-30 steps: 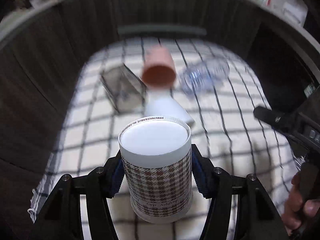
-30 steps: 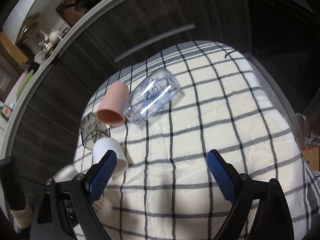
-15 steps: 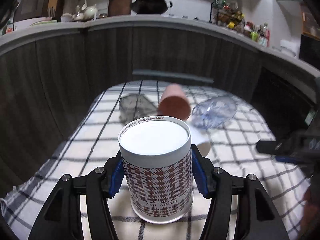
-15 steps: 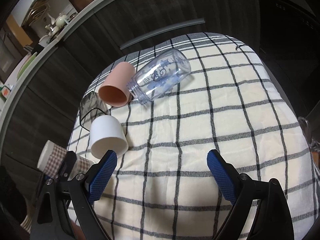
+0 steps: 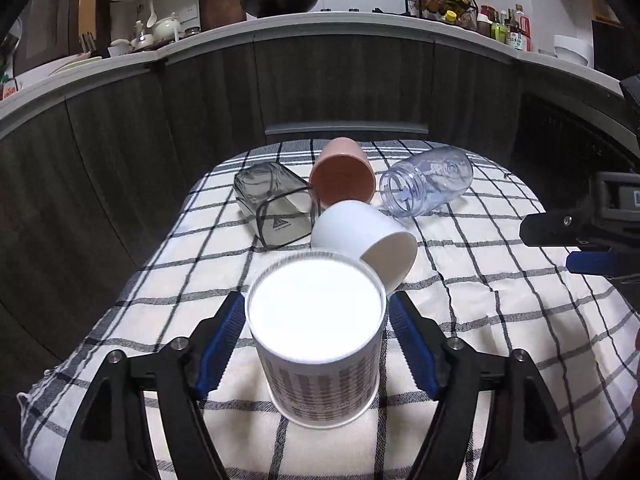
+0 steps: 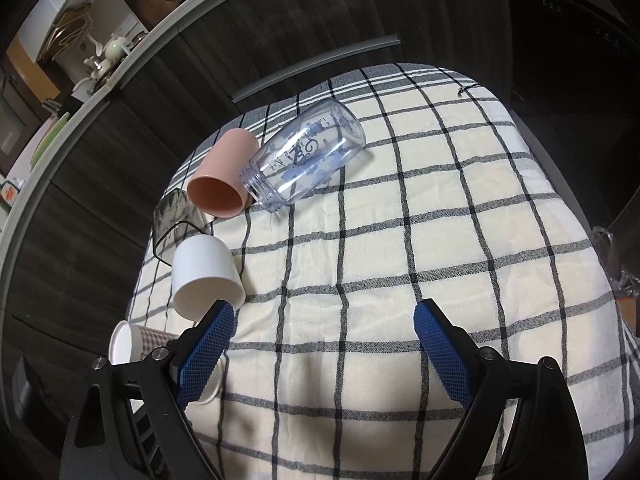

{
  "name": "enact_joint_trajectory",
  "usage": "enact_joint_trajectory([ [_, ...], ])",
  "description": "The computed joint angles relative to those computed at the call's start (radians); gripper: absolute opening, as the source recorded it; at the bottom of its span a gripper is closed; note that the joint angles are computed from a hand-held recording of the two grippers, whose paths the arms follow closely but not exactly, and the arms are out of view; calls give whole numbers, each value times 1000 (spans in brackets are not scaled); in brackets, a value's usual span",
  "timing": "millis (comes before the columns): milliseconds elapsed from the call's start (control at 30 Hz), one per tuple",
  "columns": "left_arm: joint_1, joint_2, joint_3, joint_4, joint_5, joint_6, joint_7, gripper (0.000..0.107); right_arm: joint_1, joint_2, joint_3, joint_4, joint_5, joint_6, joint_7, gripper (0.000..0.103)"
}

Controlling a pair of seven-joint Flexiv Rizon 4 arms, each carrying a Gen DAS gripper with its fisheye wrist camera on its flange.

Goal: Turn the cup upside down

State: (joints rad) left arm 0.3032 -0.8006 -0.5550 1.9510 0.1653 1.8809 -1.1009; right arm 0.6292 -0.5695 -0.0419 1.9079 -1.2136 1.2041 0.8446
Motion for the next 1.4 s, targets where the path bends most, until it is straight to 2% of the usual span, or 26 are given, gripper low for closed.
enact_joint_trajectory([
  [133,38,36,-31,31,2,-21,-11,78,6,8,-2,2,-18,-18,12,92],
  [333,118,66,-107,71,15,-25,-13,78,32,35,26,-13,-5,-148,-32,92],
  [467,168,83,-150,104,24,-24,-15,83,77,54,60,-37,24,-336,-95,92],
  [533,175,108,-145,124,21,-21,-25,84,101,53,77,-60,43,-430,-137,91],
  [733,273,150,-213,187,13,-52,-44,85,186,38,102,-140,50,-673,-244,91],
  [867,340,163,-257,224,17,-38,-59,89,231,34,117,-170,37,-783,-268,92],
  [1033,403,171,-304,250,40,-34,-82,91,258,40,142,-174,45,-841,-253,94],
  [1200,403,190,-294,266,73,11,-91,91,278,34,155,-189,76,-878,-269,94],
  [1400,413,210,-278,282,140,69,-137,97,303,44,163,-186,78,-927,-252,95],
])
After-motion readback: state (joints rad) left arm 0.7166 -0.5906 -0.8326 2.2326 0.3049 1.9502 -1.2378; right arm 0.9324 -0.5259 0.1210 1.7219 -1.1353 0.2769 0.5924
